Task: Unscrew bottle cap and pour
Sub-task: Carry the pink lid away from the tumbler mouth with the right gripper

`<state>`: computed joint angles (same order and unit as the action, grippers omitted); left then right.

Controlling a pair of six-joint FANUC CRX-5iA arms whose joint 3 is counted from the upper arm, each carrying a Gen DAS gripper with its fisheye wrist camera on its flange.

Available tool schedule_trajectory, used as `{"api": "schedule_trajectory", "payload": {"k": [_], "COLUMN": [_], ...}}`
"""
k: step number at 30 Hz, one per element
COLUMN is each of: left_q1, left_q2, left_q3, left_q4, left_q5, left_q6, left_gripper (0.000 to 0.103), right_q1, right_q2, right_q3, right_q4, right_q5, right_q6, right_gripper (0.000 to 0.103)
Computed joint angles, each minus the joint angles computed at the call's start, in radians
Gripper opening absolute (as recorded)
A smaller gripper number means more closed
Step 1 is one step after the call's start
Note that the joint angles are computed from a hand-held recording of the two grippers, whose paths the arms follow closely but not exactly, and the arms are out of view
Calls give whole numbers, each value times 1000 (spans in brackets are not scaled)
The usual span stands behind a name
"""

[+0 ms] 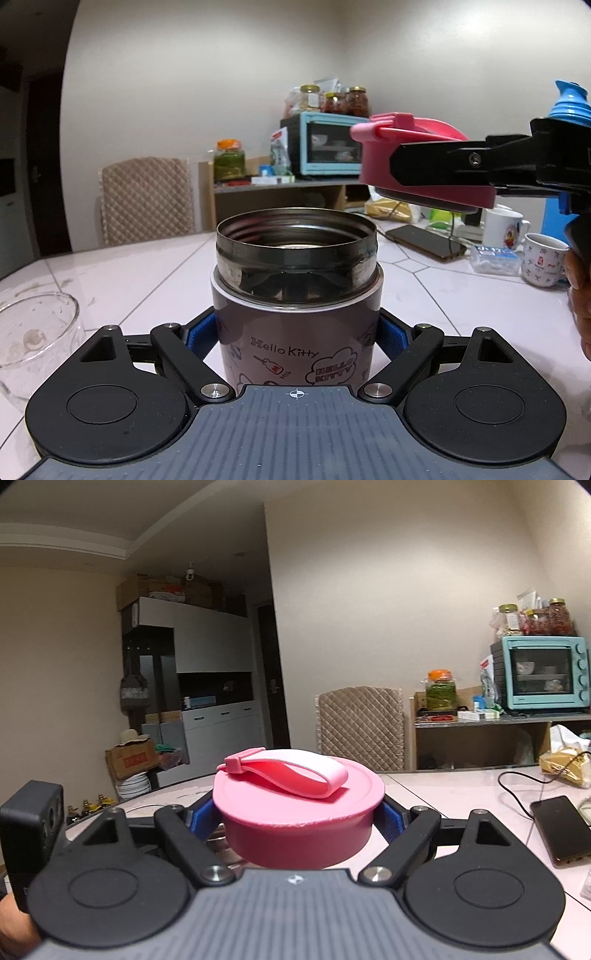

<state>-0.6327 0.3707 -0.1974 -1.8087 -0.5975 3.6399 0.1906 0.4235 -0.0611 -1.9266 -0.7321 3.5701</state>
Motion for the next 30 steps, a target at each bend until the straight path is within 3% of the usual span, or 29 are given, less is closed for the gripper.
{"api": "schedule_trajectory", "payload": {"k": [9,30], "left_q1": [-11,-16], "left_q2": [5,-19], "left_q3": [6,-4], "left_q4": [20,43], "left_q5": [-30,-29], "left_q6": [-2,-29], "left_gripper": [90,93], "right_q1": [-6,7], "right_q2": [-23,-38], "right_q3": [-52,-84], "right_q4": [-82,-123], "right_q5": [55,127], "right_q6": [62,96], "right_gripper": [85,85]}}
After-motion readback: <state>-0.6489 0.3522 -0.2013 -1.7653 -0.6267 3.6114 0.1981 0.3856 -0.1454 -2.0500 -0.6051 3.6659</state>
